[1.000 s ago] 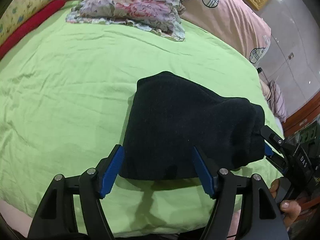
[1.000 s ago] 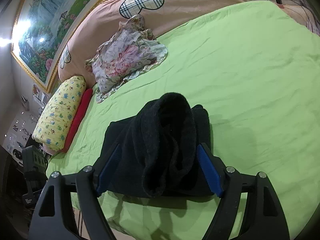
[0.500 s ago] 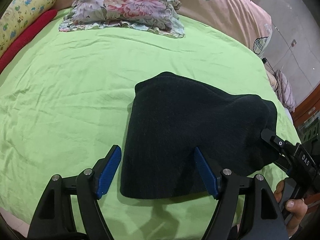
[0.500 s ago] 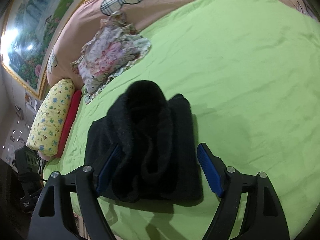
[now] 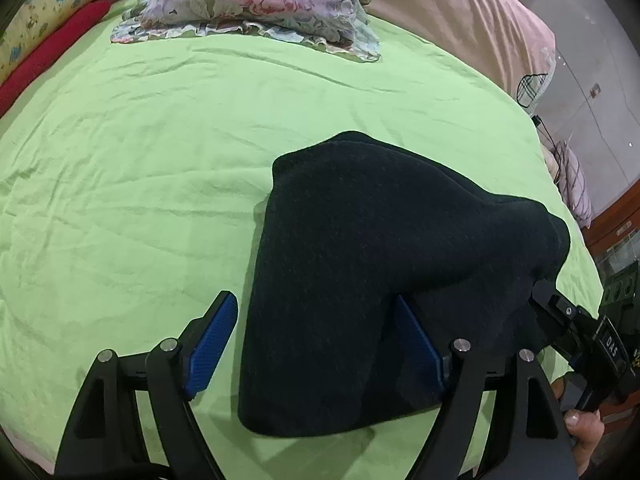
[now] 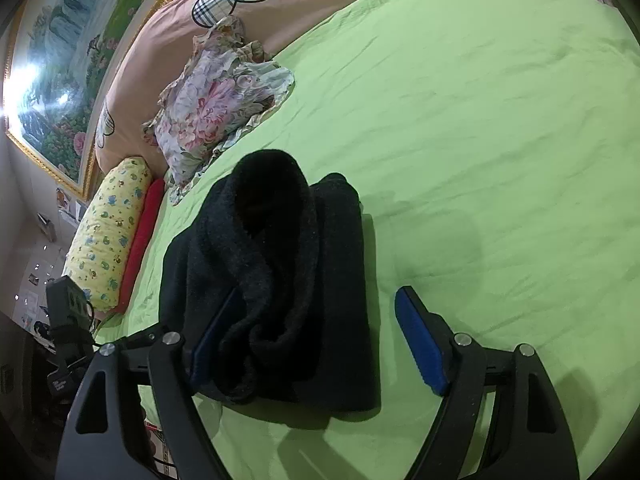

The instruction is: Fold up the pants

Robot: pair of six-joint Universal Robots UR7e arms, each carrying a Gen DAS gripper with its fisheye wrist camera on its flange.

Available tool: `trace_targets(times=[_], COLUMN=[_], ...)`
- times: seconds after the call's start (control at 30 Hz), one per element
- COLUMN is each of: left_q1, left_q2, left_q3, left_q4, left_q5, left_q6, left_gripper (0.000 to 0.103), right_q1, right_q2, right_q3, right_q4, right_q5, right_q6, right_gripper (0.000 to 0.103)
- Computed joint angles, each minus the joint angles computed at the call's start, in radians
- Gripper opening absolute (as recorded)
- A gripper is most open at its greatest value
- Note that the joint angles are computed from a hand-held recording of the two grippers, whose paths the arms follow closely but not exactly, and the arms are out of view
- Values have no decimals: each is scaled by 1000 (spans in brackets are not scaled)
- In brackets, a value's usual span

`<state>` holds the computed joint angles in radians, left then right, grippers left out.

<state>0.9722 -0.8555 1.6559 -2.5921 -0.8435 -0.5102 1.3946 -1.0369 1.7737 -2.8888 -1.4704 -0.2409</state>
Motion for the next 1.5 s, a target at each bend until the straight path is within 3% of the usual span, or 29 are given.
trace_targets(times=[0.17,0.4,0.57,0.77,0.83,0.97,1.07,1.3,1.5], left_q1=[20,74,72,78,81,79,73,60,69], left_q2=[29,43,51,48,44,47,53,59,43], left_q3=[-25,-49,-48,-35,-31,-36,-51,-26,-38], left_q4=[-14,-45,-64,-103,-109,-99,-66,-116,-60], left_q5=[-4,-119,-107,-124,-132,-127,-107,-60,-98], left_q6=[28,-7,18,41,35,12,-16,-17,-26], left_gripper=[83,83,83,83,83,83,86,90,86], right_q1=[-2,-6,-7,-23,-24,-29,-50,-48,-52], right_q2=[6,11,13,28,34,33,30,31,31], right_q3=[-4,-19,-23,-59,-70,-56,-48,-37,-24], right_q4=[-2,35,42,102,127,116,118,86,56], right_q5=[8,26,27,99,123,135,184,181,189], right_q6=[-17,-50,-54,-32,-33,-43,-32,-40,-25], right_gripper=[80,80,80,79,69,61,61,61,60])
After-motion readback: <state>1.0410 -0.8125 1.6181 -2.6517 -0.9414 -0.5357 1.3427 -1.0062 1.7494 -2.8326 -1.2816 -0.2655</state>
